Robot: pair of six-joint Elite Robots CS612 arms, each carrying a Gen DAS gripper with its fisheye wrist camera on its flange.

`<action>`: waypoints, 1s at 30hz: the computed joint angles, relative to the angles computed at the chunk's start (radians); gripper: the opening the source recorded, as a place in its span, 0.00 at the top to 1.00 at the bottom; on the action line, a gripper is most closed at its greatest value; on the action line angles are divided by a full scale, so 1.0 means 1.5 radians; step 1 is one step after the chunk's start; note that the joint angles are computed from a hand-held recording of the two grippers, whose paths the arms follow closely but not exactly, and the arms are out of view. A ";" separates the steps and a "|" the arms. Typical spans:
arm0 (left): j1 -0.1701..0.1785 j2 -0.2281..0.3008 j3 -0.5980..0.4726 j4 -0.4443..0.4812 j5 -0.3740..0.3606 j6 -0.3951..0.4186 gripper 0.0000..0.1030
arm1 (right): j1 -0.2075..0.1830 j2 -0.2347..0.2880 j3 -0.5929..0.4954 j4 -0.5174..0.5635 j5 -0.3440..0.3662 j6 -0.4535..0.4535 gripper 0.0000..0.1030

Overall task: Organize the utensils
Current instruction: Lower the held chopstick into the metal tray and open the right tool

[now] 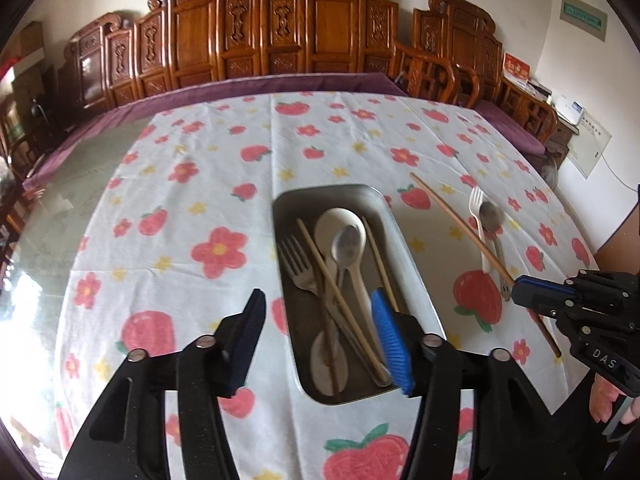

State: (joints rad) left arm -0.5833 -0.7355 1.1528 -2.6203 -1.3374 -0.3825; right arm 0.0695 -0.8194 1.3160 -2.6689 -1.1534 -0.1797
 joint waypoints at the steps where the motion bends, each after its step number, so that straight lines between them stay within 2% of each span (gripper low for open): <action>1: 0.000 -0.004 0.006 -0.008 0.009 0.002 0.35 | 0.002 0.003 -0.006 0.004 0.003 0.009 0.94; 2: 0.000 -0.009 0.014 -0.019 0.022 0.003 0.28 | 0.005 0.007 -0.014 0.009 0.005 0.018 0.94; 5: 0.003 -0.018 0.029 -0.043 0.035 -0.001 0.25 | 0.014 0.019 -0.034 0.025 0.006 0.051 0.94; 9: 0.009 -0.027 0.044 -0.060 0.035 -0.006 0.24 | 0.026 0.038 -0.065 0.048 0.006 0.088 0.94; 11: 0.011 -0.031 0.050 -0.064 0.039 -0.006 0.24 | 0.035 0.047 -0.079 0.056 -0.012 0.099 0.94; 16: 0.016 -0.039 0.061 -0.072 0.043 -0.008 0.24 | 0.045 0.069 -0.113 0.083 -0.020 0.133 0.94; 24: 0.022 -0.046 0.073 -0.077 0.044 -0.012 0.24 | 0.058 0.089 -0.141 0.111 -0.044 0.113 0.94; 30: 0.022 -0.046 0.076 -0.076 0.046 -0.012 0.24 | 0.055 0.096 -0.146 0.111 -0.029 0.095 0.94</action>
